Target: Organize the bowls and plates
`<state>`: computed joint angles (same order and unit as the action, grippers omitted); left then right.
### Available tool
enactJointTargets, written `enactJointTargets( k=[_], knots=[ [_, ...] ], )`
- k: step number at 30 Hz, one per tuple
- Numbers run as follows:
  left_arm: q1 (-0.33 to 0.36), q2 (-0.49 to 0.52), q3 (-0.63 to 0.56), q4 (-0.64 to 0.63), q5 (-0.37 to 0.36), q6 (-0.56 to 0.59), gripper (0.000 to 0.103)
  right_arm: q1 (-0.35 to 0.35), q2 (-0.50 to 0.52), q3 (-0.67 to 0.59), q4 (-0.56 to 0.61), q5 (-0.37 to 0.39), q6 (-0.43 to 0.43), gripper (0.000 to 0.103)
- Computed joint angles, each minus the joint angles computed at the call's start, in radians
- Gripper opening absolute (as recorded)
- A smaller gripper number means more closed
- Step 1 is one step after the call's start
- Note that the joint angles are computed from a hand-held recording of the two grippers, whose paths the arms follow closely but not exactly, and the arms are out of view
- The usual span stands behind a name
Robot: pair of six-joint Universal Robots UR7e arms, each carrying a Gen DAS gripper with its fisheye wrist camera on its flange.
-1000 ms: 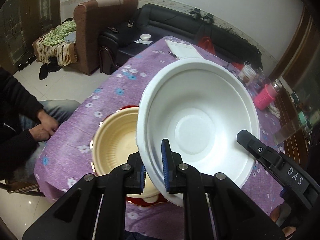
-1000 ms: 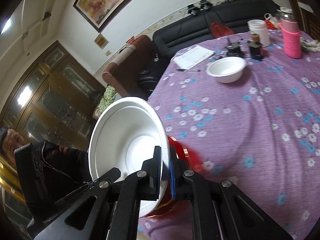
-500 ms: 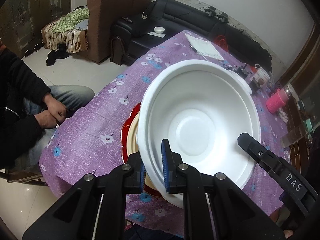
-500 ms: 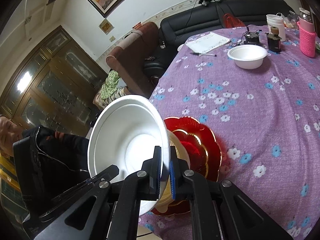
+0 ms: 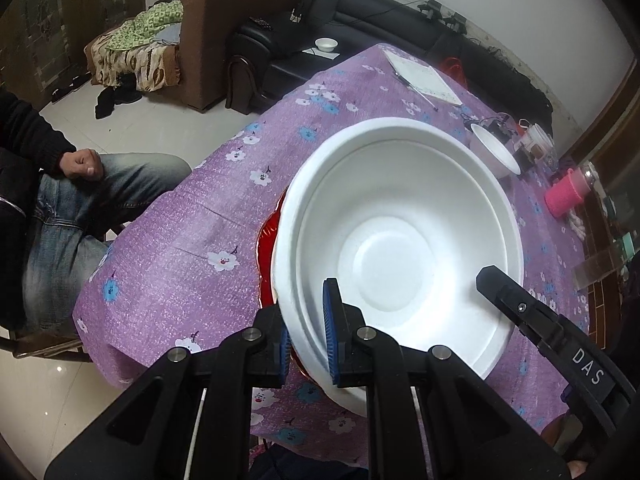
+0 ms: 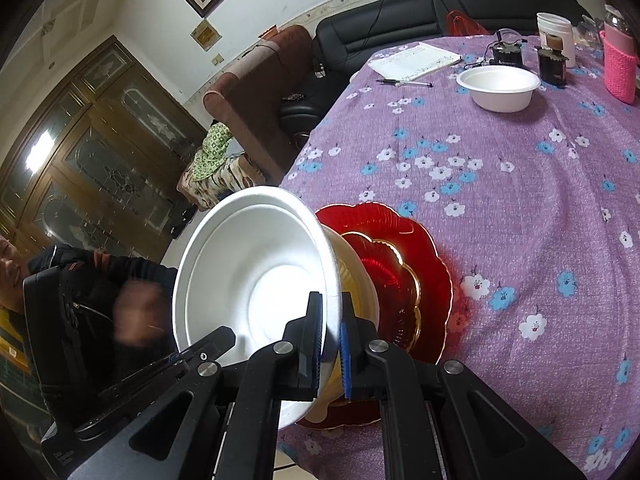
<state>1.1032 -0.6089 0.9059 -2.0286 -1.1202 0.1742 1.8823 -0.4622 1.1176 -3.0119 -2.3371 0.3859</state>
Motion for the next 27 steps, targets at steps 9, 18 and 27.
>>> enactJointTargets(
  k=[9, 18, 27],
  knots=[
    [0.002, 0.008, -0.008, 0.002, 0.011, -0.001, 0.012, -0.006, 0.011, -0.013, 0.022, 0.005, 0.011, 0.007],
    [-0.007, 0.010, 0.026, -0.053, 0.070, 0.035, 0.013, -0.010, 0.022, -0.024, 0.032, 0.002, 0.019, 0.008],
    [-0.018, -0.010, 0.090, -0.200, 0.100, 0.129, 0.015, -0.002, 0.038, -0.045, 0.021, -0.020, -0.017, 0.013]
  ],
)
